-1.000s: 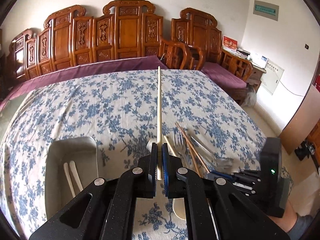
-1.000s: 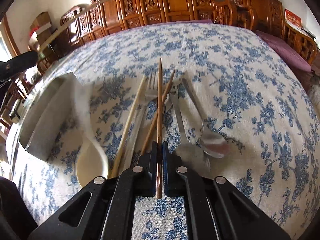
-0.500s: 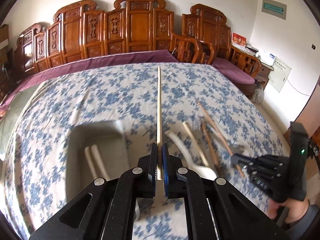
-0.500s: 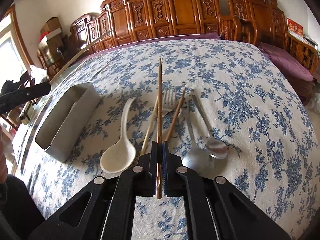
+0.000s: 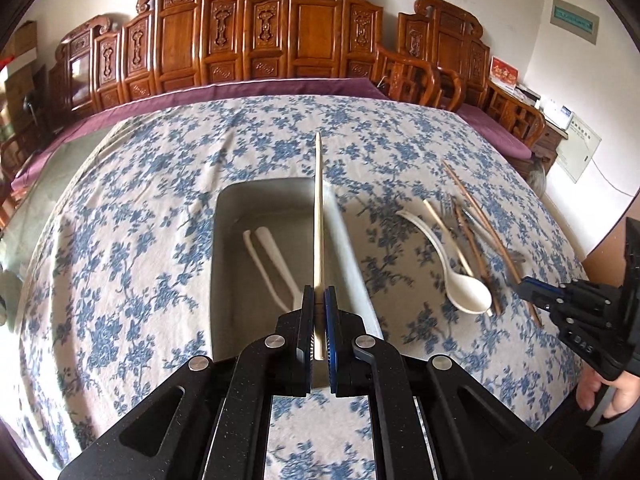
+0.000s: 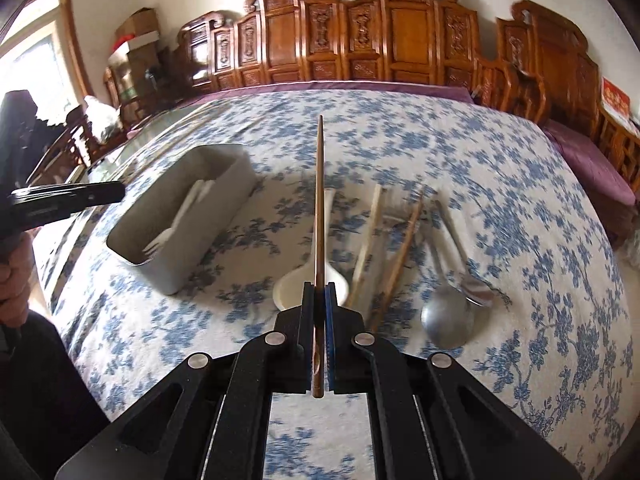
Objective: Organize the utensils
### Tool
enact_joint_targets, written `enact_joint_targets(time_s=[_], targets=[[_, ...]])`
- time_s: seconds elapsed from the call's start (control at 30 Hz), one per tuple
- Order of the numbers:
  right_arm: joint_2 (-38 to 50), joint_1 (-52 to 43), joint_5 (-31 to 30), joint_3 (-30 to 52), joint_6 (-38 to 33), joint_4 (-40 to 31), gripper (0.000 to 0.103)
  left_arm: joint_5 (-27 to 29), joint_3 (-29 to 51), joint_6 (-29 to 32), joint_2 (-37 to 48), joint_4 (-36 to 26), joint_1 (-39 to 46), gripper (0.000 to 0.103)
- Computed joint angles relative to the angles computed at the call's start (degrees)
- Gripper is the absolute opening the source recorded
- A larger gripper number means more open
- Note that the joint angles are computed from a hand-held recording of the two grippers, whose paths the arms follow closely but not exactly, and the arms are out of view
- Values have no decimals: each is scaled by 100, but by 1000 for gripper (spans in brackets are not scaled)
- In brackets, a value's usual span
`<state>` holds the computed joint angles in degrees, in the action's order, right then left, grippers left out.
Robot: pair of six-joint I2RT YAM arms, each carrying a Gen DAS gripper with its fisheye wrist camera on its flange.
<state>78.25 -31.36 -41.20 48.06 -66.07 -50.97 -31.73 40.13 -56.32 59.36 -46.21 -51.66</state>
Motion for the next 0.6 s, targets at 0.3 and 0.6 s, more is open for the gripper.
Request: enact_joint_targets(time_s=[0.3,0.6], targets=[[-933,404,-4,-331,221,-362,6,360,-779,-139,-450,295,135,4],[-1541,972,156,-599,706,-467,6,665,-1149,-4,-649,617,445,4]])
